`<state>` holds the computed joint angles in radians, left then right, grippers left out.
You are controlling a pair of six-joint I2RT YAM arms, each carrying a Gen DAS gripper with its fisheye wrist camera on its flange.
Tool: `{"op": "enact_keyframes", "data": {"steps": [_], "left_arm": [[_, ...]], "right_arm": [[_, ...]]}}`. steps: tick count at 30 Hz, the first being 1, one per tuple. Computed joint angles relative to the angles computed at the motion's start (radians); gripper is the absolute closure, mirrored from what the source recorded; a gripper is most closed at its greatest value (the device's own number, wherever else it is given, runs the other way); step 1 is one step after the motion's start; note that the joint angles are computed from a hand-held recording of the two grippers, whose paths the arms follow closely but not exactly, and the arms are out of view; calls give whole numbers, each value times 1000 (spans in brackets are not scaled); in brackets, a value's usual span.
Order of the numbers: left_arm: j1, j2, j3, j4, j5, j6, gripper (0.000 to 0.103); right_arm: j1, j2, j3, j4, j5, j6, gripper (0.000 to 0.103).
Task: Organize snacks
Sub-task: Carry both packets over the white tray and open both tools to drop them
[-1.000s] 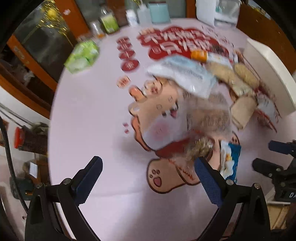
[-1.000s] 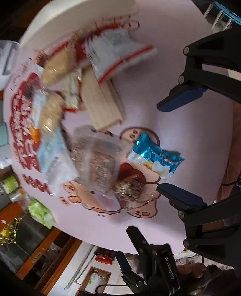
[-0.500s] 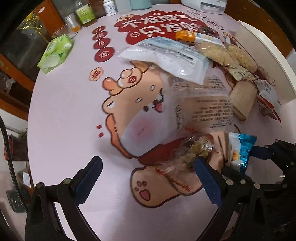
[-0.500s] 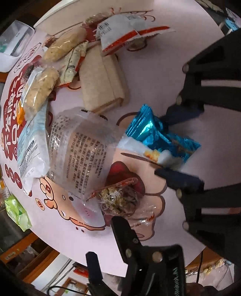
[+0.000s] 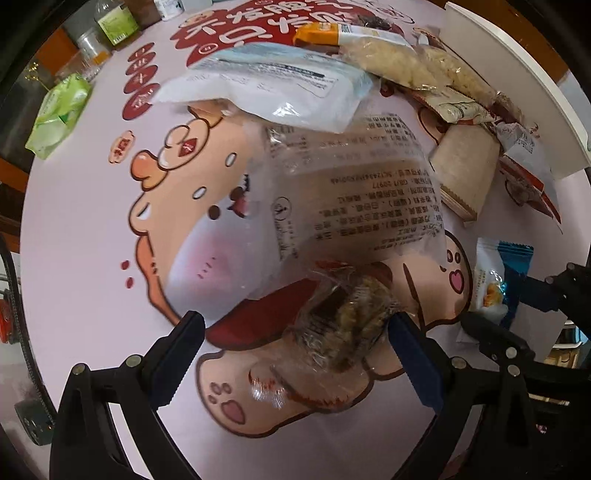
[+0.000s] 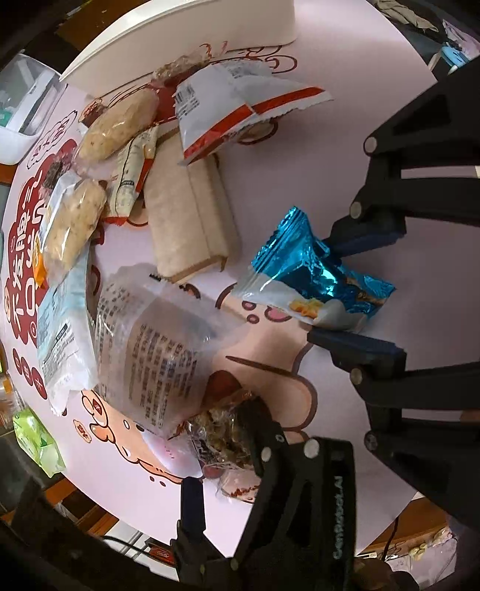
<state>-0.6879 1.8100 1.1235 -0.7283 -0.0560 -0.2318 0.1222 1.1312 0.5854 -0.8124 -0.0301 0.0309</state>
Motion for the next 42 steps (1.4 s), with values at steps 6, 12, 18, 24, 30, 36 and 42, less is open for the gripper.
{"op": "enact_keyframes", "data": {"steps": [6, 12, 18, 24, 30, 36, 42], "left_arm": [[-2, 29, 8, 12, 47, -16, 22], [-38, 19, 16, 14, 10, -23, 59], [-39, -4, 35, -41, 26, -74, 62], [-60, -118, 51, -108, -7, -85, 62], [-126, -227, 94, -151, -58, -124, 62], [-232, -171, 315, -255, -152, -187, 62], [-346, 21, 661, -378, -242, -275, 62]], "right_arm": [[-41, -31, -15, -17, -13, -42, 64], [-52, -42, 7, -38, -2, -80, 64], [0, -147, 59, -136, 51, -78, 67], [80, -162, 151, -171, 121, -44, 67], [-40, -208, 237, -210, 108, -124, 67], [-382, -257, 316, -238, -84, -354, 67], [-806, -152, 437, -238, -350, -621, 67]]}}
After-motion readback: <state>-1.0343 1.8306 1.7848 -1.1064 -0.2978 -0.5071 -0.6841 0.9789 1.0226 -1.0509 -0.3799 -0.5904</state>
